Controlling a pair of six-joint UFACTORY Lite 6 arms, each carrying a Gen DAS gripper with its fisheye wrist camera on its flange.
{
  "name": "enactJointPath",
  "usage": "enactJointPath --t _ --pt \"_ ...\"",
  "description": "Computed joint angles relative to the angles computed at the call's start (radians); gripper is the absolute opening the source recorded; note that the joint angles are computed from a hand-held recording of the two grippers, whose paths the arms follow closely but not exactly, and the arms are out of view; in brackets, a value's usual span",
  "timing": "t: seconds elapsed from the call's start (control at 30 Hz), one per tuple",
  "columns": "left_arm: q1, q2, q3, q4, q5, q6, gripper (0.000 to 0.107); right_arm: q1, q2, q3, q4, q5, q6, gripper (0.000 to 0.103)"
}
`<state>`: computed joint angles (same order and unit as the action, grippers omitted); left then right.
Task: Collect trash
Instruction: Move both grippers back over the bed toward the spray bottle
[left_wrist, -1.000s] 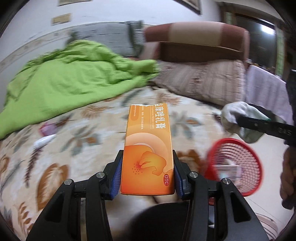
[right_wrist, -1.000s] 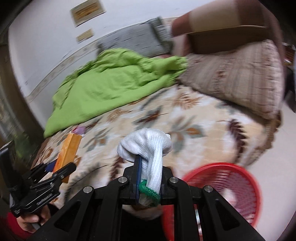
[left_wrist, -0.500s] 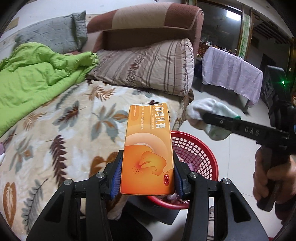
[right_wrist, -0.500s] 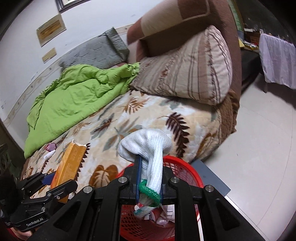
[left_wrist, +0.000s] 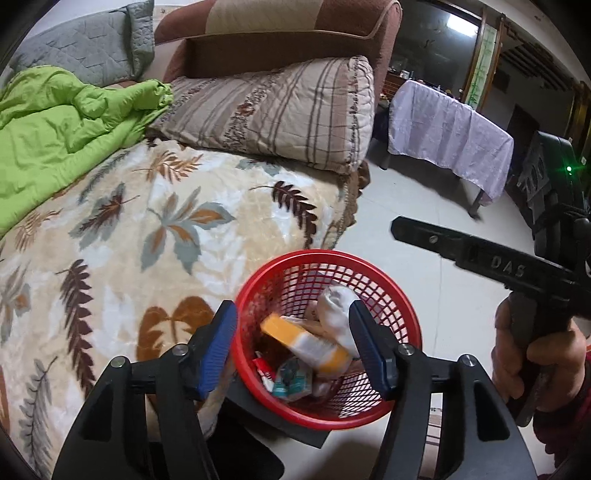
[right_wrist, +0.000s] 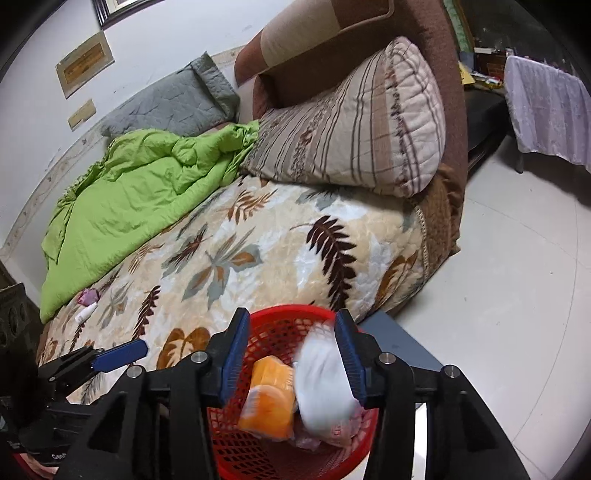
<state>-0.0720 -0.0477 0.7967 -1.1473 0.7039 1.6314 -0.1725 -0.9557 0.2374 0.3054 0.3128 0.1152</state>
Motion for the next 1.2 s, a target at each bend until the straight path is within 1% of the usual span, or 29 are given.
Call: enactJointPath --t 0.03,0.07,0.1,0.2,0.33,0.43,0.53,0.63,0.8,0.83,0.87,0.9,0.93,0.97,1.03,1.13,1.2 --pt "0.019 0.0 0.005 0.002 0.014 -0.001 0.062 -0.001 0.001 0.004 0.028 0.001 -0.022 0.051" --pt "0.038 0.002 0.013 0.006 0.025 -0.004 0.062 0.019 0.01 0.015 0.017 -0.008 -0.002 0.051" --pt "0.053 0.001 0.019 0.01 0.031 -0.008 0.062 0.05 0.023 0.026 -0.034 -0.022 0.059 0.051" --pt "0.113 -0.004 0.036 0.014 0.05 -0.003 0.062 0.185 0.091 0.066 -0.305 -0.082 0.372 0.051" --pt "0.231 0.013 0.09 0.023 0.097 0.006 0.062 0.36 0.264 0.152 -0.679 -0.179 0.791 0.051" --pt "0.33 0.063 0.161 0.035 0.146 0.002 0.062 0.465 0.415 0.245 -0.984 -0.226 1.105 0.051" --pt "0.42 0.123 0.235 0.041 0.176 -0.002 0.062 0.549 0.546 0.349 -1.291 -0.238 1.419 0.051" --pt "0.515 0.206 0.334 0.048 0.208 -0.009 0.062 0.634 0.719 0.493 -1.605 -0.24 1.733 0.051" --pt "0.649 0.367 0.525 0.058 0.218 -0.043 0.062 0.724 0.974 0.713 -2.125 -0.234 2.256 0.051" --pt "0.67 0.397 0.561 0.06 0.218 -0.052 0.063 0.736 1.035 0.773 -2.214 -0.246 2.348 0.051" --pt "0.699 0.444 0.62 0.064 0.216 -0.07 0.063 0.746 1.078 0.818 -2.267 -0.253 2.399 0.051" --pt "0.717 0.477 0.661 0.068 0.213 -0.083 0.063 0.762 1.131 0.872 -2.28 -0.249 2.407 0.051" --pt "0.735 0.505 0.698 0.071 0.208 -0.094 0.063 0.777 1.183 0.927 -2.253 -0.246 2.374 0.051" --pt "0.759 0.548 0.755 0.076 0.203 -0.115 0.063 0.791 1.234 0.981 -2.185 -0.242 2.299 0.052" --pt "0.792 0.615 0.847 0.091 0.197 -0.153 0.063 0.817 1.34 1.095 -1.987 -0.242 2.089 0.052" --pt "0.828 0.708 0.981 0.115 0.16 -0.208 0.063 0.848 1.49 1.256 -1.692 -0.231 1.775 0.052" --pt "0.845 0.788 1.101 0.146 0.152 -0.261 0.063 0.852 1.563 1.327 -1.482 -0.251 1.567 0.052"
